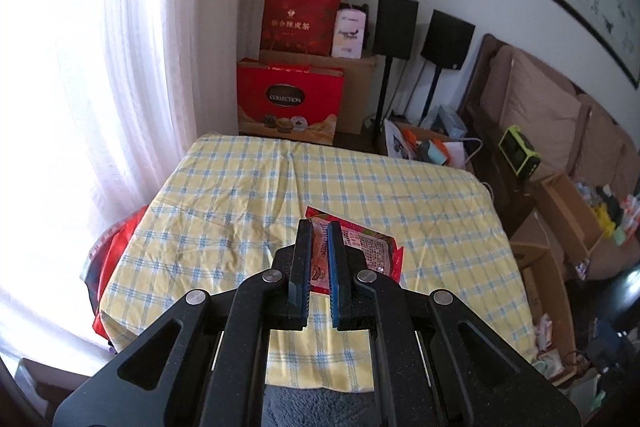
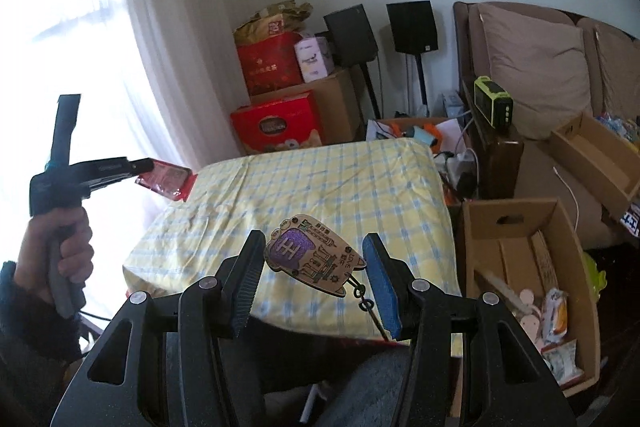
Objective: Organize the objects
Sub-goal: 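Lift the pink packet and keychain off the table with both grippers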
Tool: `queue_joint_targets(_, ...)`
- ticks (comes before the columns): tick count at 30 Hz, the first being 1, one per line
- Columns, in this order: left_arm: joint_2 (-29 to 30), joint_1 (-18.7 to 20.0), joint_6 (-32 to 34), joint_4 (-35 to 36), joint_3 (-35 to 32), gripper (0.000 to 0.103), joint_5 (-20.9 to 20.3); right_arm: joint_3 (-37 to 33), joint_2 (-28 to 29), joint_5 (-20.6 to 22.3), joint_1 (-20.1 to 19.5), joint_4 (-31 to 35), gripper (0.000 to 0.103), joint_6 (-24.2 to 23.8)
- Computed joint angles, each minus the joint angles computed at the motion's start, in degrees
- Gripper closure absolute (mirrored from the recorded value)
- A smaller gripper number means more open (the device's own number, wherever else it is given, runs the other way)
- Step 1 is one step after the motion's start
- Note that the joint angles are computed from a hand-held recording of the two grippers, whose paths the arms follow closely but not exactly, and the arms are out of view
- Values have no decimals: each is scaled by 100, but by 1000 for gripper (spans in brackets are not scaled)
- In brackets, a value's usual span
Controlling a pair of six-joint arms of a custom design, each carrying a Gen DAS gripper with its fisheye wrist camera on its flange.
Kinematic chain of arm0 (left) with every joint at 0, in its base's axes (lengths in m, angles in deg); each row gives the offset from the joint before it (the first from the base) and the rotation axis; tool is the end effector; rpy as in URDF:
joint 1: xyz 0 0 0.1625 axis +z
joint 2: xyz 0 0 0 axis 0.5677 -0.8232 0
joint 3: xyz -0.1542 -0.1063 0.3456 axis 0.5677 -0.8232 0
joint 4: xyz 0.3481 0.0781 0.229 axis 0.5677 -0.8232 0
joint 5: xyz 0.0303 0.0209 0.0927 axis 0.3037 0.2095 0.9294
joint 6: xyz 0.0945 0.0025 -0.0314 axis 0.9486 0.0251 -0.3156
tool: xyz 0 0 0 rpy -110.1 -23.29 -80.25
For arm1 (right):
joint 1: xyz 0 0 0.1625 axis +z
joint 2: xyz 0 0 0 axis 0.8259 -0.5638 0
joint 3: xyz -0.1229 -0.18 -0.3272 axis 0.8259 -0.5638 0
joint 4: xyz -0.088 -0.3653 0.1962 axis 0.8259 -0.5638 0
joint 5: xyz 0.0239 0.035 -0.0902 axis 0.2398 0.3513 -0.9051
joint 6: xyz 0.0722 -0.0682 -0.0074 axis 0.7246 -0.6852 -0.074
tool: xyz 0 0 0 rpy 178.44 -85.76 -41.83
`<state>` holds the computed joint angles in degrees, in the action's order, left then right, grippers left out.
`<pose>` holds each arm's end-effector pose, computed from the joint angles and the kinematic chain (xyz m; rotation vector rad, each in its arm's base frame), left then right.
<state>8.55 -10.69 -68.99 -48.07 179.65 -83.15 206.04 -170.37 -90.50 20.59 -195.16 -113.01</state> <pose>-0.4574 -0.4478 0.1189 0.0505 2.1443 -1.1654 0.0553 -0.4043 0.4755 0.8776 -2.5407 1.0542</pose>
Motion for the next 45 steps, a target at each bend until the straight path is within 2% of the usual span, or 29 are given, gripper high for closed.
queue_joint_targets(3,129,-53,-237,422,-208,96,19,7,-76,188,-226,87,52,-58)
queue_joint_targets(8,466,-118,-347,1019,-677,96,80,-146,-137,527,-637,322,52,152)
queue_joint_targets(13,803,-155,-52,875,-976,96,5,-193,-167,707,-820,344,52,140)
queue_joint_targets(20,1175,-243,-68,908,-1299,96,271,-312,-138,881,-986,277,52,115)
queue_joint_targets(26,1469,-256,315,527,-1527,96,246,-410,-168,1107,-1194,213,52,138)
queue_joint_targets(40,1796,-342,1033,-148,-1856,96,183,-605,-61,1223,-1533,77,52,314)
queue_joint_targets(45,1922,-370,1609,-852,-1867,96,8,-755,6,1311,-1688,173,52,428)
